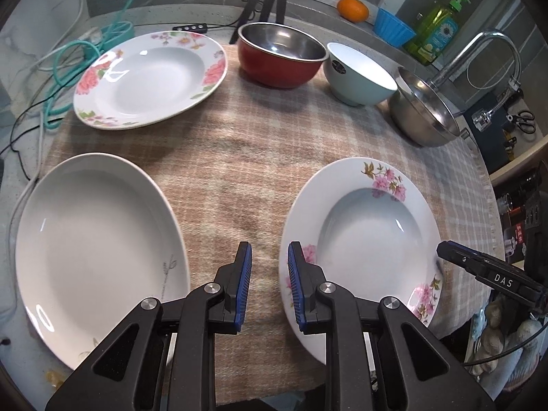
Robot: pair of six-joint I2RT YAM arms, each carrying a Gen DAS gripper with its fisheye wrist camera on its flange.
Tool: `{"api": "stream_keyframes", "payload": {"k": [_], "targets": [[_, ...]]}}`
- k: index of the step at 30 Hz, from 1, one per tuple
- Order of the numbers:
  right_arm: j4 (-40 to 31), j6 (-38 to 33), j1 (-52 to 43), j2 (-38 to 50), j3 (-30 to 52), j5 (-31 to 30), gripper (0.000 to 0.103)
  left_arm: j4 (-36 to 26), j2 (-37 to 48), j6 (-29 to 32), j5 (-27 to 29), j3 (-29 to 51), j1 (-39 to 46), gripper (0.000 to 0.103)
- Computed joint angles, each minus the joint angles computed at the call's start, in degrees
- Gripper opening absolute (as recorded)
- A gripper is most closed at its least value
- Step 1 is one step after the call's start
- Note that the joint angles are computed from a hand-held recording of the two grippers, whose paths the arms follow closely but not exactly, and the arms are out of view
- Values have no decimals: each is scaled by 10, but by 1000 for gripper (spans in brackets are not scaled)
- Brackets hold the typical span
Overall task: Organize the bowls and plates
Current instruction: 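Move both tools to the plain white plate rim and close them on it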
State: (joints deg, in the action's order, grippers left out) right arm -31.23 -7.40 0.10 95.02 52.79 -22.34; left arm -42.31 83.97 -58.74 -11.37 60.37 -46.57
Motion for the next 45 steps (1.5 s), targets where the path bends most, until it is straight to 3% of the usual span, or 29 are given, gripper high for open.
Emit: {"api": "stream_keyframes", "payload": {"k": [6, 22, 35, 38, 45], "targets": [[5, 11, 28, -19, 2, 8, 37, -26, -36, -18, -28, -8, -8, 20], [14, 54, 184, -42, 33, 11, 37, -141, -201, -103, -91, -92, 14, 20], [39, 105, 356, 38, 94, 45, 37, -255, -351, -190, -120, -183, 24, 20], [43, 117, 383, 64, 115, 51, 37, -268, -381, -192, -114, -201, 36, 28], [38, 130, 407, 117, 159, 65, 37, -264, -417, -171, -97, -226, 65, 29]]}}
